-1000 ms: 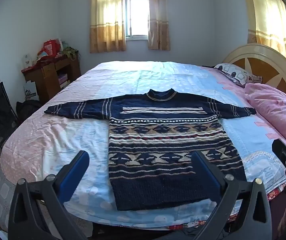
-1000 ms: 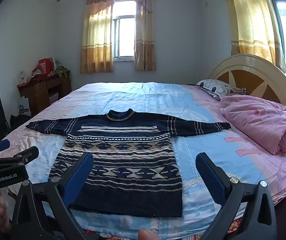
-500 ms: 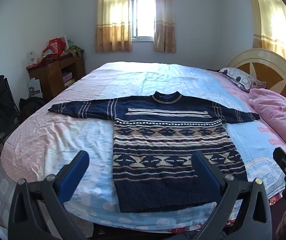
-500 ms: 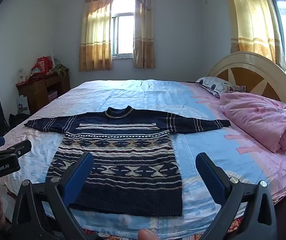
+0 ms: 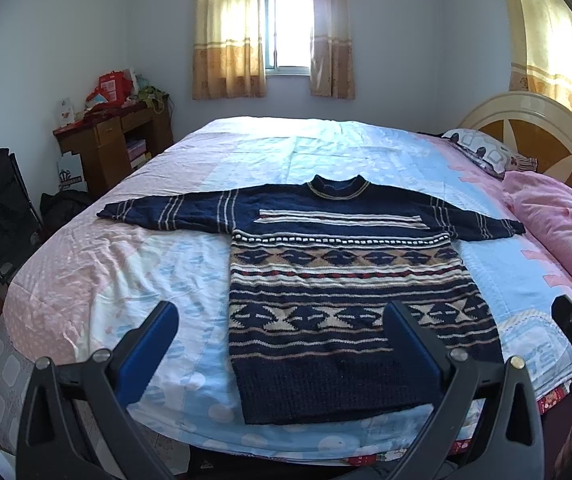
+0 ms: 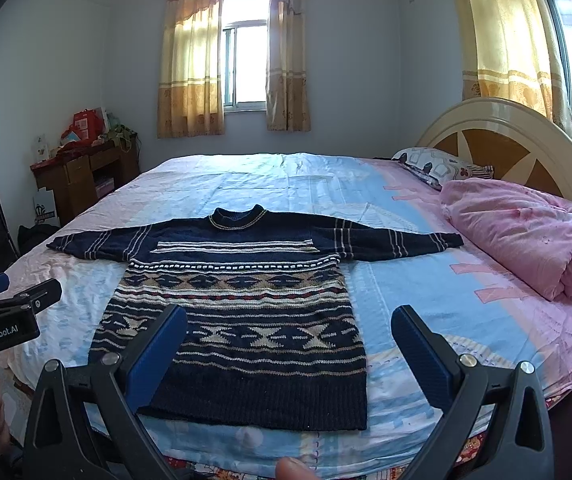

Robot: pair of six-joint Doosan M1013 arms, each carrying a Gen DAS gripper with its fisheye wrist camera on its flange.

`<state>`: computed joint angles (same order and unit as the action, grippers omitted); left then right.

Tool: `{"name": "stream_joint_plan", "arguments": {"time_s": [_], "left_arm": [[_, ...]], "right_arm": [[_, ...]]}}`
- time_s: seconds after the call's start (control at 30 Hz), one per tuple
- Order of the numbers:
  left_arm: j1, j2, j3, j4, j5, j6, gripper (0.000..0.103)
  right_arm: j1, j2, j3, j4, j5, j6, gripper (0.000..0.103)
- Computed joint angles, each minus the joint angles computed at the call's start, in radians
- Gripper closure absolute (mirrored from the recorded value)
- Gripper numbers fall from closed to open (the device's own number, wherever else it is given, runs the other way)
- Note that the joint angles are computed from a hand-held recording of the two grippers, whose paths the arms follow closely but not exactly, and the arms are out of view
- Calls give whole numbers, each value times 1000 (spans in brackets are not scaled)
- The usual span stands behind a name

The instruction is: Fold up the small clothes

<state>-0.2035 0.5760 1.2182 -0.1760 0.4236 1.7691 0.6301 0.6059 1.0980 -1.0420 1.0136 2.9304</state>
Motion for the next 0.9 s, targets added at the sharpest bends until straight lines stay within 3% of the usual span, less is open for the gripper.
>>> {"name": "stream_joint_plan", "arguments": {"time_s": [0.9], "left_arm": [[4, 5, -1, 3, -18, -3, 0]], "right_arm": [[-5, -1, 4, 11, -5, 4, 1]]}}
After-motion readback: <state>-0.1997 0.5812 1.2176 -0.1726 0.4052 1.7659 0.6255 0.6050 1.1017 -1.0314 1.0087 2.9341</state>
